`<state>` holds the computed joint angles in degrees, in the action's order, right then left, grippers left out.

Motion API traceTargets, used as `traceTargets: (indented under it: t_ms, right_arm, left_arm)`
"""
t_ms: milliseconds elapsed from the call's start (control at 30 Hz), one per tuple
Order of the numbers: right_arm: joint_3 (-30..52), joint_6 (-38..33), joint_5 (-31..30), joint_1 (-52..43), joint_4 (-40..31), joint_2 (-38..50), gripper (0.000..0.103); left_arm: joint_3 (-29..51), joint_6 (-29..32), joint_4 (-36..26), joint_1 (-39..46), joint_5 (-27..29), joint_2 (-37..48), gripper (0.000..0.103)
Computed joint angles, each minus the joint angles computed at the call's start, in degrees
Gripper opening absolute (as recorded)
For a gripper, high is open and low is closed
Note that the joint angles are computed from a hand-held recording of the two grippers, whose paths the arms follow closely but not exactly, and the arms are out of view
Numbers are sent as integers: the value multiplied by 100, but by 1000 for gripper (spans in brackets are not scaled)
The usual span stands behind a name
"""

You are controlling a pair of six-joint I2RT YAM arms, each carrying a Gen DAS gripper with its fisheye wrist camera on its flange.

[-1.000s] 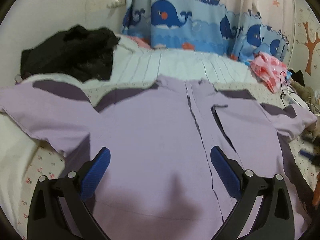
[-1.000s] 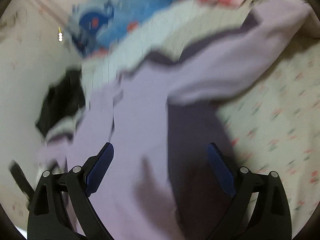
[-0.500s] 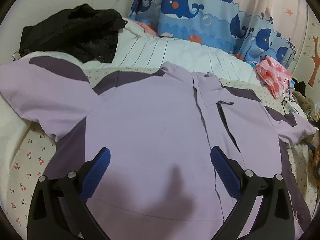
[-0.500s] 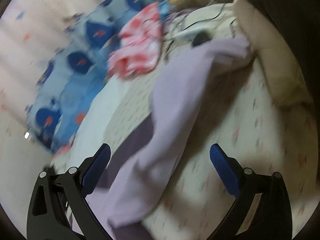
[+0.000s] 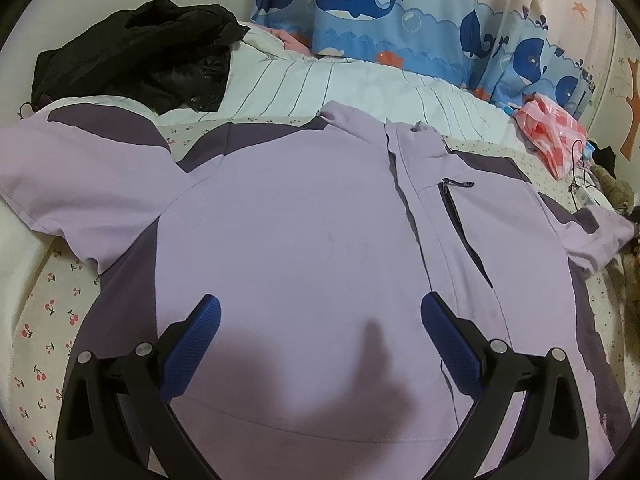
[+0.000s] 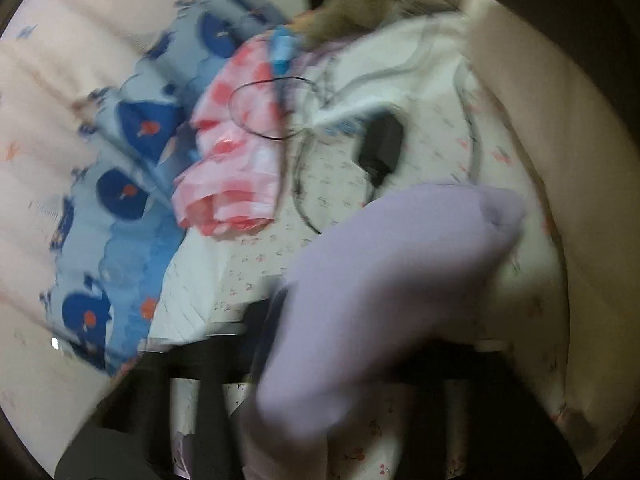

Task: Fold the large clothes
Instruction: 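Grasp the sleeve cuff with the right gripper and lift it, then carry the held sleeve across the jacket body with the right gripper and lower it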

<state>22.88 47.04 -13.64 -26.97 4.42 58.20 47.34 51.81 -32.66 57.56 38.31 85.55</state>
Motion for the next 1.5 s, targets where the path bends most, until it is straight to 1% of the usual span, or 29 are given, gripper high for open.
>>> traceTargets:
  t_ms: [33, 100, 133, 167, 200, 267, 300, 400, 500, 567, 600, 700, 833, 1000, 1100, 1300, 1500]
  right_arm:
    - [-31, -83, 88, 138, -3, -350, 16]
    - [-187, -197, 319, 435, 30, -1146, 15]
    - [-235, -258, 496, 577, -62, -1542, 15]
    - [-221, -350, 644, 676, -203, -1748, 15]
    - [-74, -558, 851, 804, -504, -1753, 15]
    - [216, -851, 1077, 958, -957, -1498, 15]
    - [250, -821, 1103, 945, -1056, -1469, 15]
    - [171, -503, 1238, 1031, -1087, -1744, 15]
    - [393, -417, 1897, 1732, -1321, -1909, 15]
    - [629, -378, 2459, 2350, -1526, -2003, 15]
    - [802, -383, 2801, 2721, -1570, -1940, 15]
    - [1320, -415, 3500, 3603, -1625, -1661, 15]
    - [2016, -514, 4280, 4710, -1596, -1115, 15]
    - [2829, -712, 4810, 5739, -1398, -224, 15]
    - [3254, -807, 5001, 6195, -1241, 307, 15]
    - [3973, -857, 5041, 6803, -988, 1278, 15]
    - [4877, -1029, 4976, 7336, -841, 2383, 15]
  left_arm:
    - [3, -5, -2, 2, 4, 4, 96]
    - [27, -17, -46, -7, -7, 25, 96]
    - [35, -13, -63, 1, 0, 24, 96]
    - [46, -23, -88, 10, 4, 32, 96]
    - [70, -34, -125, 17, 10, 50, 96]
    - [101, -69, -162, 27, 15, 74, 96]
    - [117, -80, -175, 36, 22, 81, 96]
    - [143, -144, -143, 79, 68, 65, 96]
    - [154, -203, -79, 144, 156, 17, 96]
    - [138, -200, -59, 182, 222, -67, 96]
    - [111, -189, -33, 205, 263, -131, 96]
    - [103, -122, -77, 278, 401, -261, 96]
    - [69, -85, -96, 349, 534, -427, 96]
    - [130, 13, -308, 423, 670, -485, 96]
    - [150, 30, -365, 441, 692, -491, 96]
    - [284, 97, -574, 539, 770, -426, 96]
    - [363, 107, -696, 584, 806, -385, 96]
